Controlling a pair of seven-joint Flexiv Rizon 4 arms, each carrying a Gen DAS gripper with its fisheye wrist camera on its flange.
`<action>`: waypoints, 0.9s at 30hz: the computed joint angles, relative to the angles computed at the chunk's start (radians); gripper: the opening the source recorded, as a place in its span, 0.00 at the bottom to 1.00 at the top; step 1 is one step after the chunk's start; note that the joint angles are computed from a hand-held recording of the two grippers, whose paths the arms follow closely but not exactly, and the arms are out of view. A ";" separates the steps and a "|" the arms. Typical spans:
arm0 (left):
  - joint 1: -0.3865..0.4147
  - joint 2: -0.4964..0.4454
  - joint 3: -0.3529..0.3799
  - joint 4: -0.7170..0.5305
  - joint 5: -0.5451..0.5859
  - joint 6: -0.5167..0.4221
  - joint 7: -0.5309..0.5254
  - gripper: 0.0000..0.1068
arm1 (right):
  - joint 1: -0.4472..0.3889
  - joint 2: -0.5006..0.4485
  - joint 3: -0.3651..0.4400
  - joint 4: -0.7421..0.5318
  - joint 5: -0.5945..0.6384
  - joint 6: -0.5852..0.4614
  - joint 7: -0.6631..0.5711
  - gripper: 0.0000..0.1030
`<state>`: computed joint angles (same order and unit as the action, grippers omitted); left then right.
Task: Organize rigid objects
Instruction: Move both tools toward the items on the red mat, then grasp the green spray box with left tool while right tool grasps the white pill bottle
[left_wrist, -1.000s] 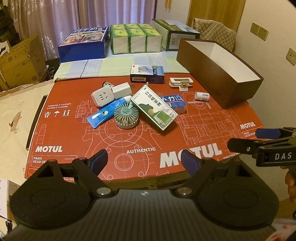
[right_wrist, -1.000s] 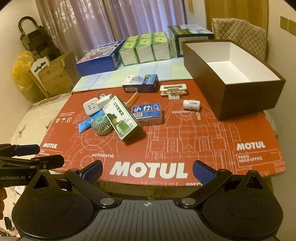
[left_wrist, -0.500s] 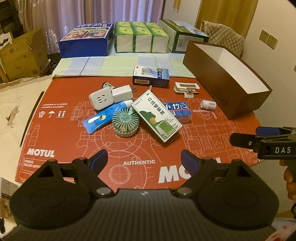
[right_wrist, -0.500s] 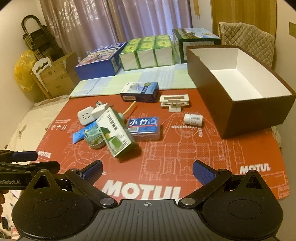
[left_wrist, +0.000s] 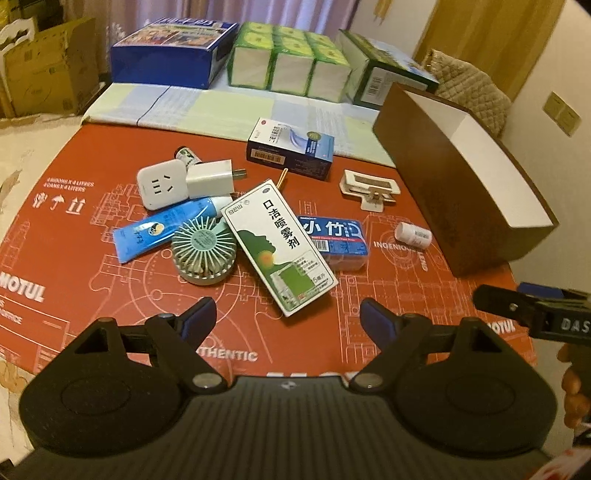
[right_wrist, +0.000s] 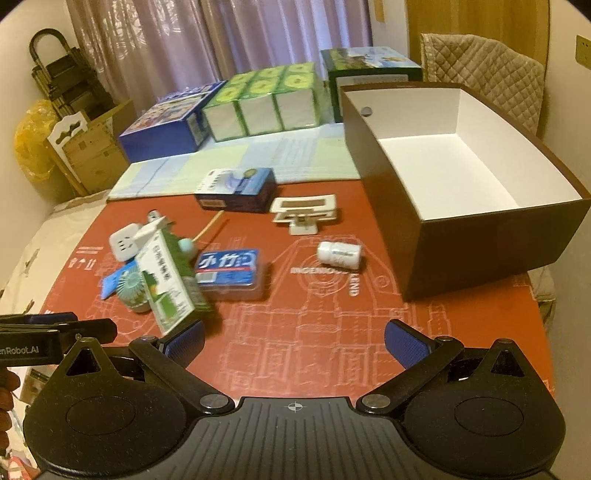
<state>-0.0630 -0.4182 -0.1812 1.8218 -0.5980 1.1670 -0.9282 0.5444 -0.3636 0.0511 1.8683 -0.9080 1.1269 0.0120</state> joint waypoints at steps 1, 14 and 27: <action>-0.009 -0.009 0.004 -0.007 0.004 0.005 -0.020 0.77 | -0.007 0.001 -0.001 0.006 0.003 0.009 -0.004 0.98; -0.063 -0.127 0.022 -0.096 0.099 0.092 -0.313 0.71 | -0.068 0.010 -0.039 0.077 0.032 0.137 -0.044 0.98; -0.054 -0.226 0.016 -0.218 0.178 0.059 -0.432 0.71 | -0.079 0.022 -0.044 0.104 0.074 0.129 -0.016 0.98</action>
